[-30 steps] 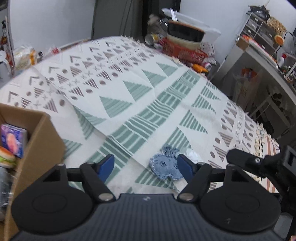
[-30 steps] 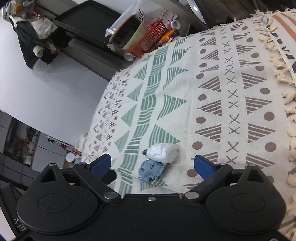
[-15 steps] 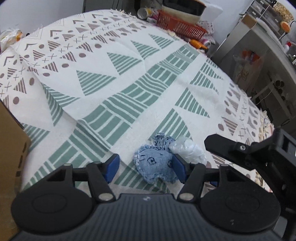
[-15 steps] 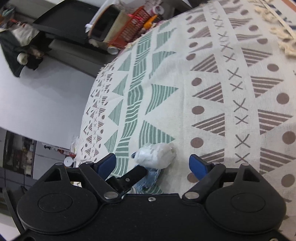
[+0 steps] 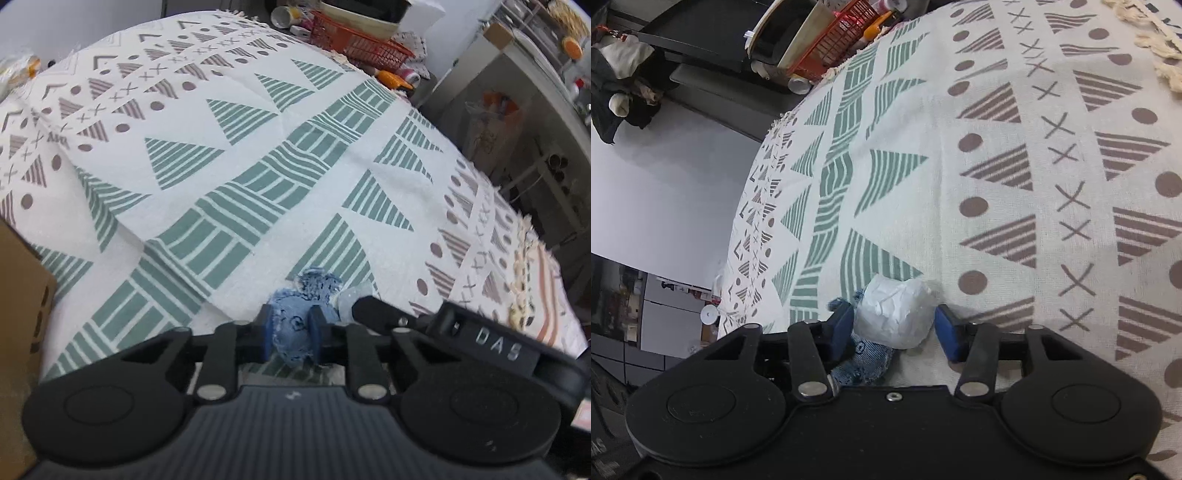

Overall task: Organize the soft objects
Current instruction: 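Grasp the small blue plush with the left tool while the right tool grasps the white tissue ball, then carry the blue plush and tissue ball over the box with both tools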

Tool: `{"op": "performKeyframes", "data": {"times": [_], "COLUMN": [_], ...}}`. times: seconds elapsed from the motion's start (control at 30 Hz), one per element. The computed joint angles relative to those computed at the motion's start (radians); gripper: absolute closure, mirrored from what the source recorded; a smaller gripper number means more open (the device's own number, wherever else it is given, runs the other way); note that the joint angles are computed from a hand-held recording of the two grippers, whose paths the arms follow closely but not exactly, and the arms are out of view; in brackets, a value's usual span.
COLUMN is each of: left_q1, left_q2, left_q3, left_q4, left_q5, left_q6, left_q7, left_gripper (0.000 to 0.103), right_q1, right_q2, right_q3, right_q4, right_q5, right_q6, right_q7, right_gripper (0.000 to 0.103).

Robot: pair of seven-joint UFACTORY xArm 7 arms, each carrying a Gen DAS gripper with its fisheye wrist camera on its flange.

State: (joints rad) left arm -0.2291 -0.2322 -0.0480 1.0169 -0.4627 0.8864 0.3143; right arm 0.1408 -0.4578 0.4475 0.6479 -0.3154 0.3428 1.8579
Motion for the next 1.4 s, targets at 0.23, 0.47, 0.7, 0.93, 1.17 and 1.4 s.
{"op": "performKeyframes", "data": {"times": [0.23,0.47,0.7,0.93,1.17,1.4], "left_q1": [0.013,0.009,0.007,0.010,0.024,0.073], "left_q2": [-0.057,-0.142,-0.206,-0.262,-0.299,-0.283], "left_q3": [0.022,0.049,0.071,0.097,0.132,0.186], "left_q4": [-0.024,-0.057,-0.085,-0.097,-0.088,-0.018], "left_q5": [-0.023,-0.057,-0.055,-0.036,-0.023,-0.014], "left_q6": [0.031,0.036,0.012,0.018,0.017,0.057], "left_q7": [0.000,0.023,0.047,0.099,0.143,0.173], "left_gripper": [0.098,0.099,0.099,0.099,0.099,0.099], "right_q1": [0.030,0.040,0.041,0.032,0.002,0.002], "right_q2": [-0.035,-0.086,-0.099,-0.133,-0.101,0.007], "right_q3": [-0.005,0.010,0.051,0.093,0.160,0.198], "right_q4": [0.005,0.006,0.054,0.101,0.204,0.322], "right_q5": [0.019,0.017,-0.003,-0.037,-0.134,-0.254], "right_q6": [0.062,0.085,0.167,0.270,0.363,0.394], "right_q7": [-0.012,-0.025,-0.037,0.009,0.045,0.068], "right_gripper": [0.057,0.057,0.057,0.057,0.057,0.057]}}
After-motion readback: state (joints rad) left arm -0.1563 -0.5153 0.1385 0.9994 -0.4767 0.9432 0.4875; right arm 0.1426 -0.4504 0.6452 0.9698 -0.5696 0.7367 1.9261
